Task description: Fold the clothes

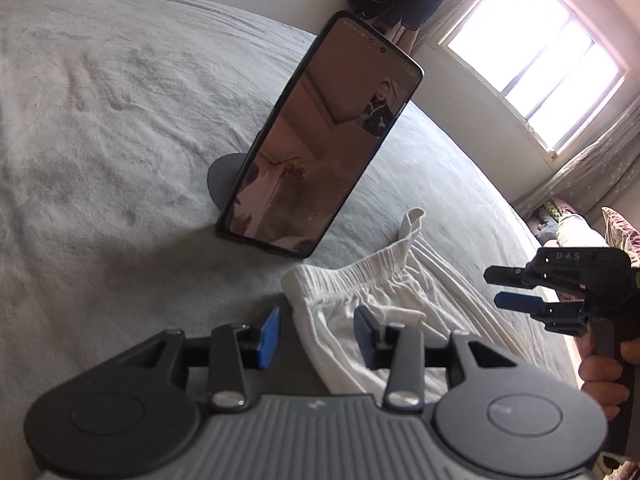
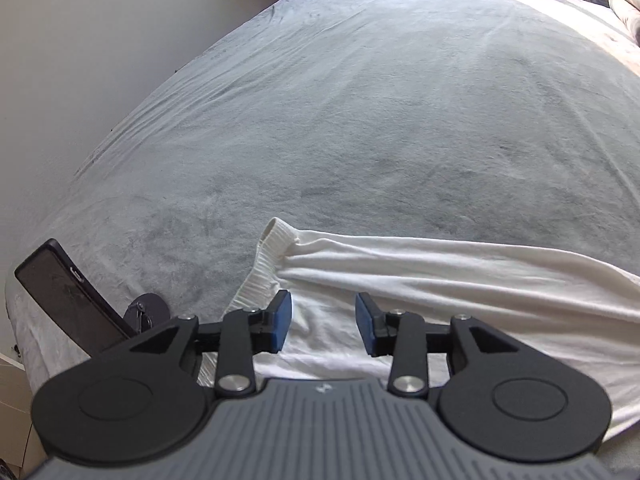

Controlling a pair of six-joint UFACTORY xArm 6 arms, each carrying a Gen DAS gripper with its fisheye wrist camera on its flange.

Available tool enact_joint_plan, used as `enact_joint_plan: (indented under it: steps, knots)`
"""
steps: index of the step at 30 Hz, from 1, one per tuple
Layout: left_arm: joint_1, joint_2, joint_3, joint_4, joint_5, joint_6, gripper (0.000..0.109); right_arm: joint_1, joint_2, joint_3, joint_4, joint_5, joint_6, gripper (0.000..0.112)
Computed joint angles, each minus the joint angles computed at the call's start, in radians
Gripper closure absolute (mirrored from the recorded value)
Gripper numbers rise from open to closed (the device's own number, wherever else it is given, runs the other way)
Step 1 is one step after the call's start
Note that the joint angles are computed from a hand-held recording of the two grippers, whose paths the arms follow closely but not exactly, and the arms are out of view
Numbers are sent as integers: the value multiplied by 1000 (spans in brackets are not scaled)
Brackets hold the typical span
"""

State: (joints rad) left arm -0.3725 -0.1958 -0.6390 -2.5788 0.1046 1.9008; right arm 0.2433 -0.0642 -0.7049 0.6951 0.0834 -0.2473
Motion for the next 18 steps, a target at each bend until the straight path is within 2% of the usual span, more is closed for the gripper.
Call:
enact_joint_plan:
  steps: [4, 10, 14, 18]
  knots:
    - [-47, 12, -7, 32, 17, -10, 67, -55, -145, 147, -45, 24, 15, 72]
    - [-138, 26, -3, 276, 70, -176, 65, -178, -394, 361, -54, 108, -22, 71]
    - [-197, 33, 11, 468, 121, -308, 65, -306, -580, 489, -78, 205, -47, 71]
    - [-263, 73, 2, 600, 177, -374, 66, -507, -819, 621, -142, 337, -102, 71]
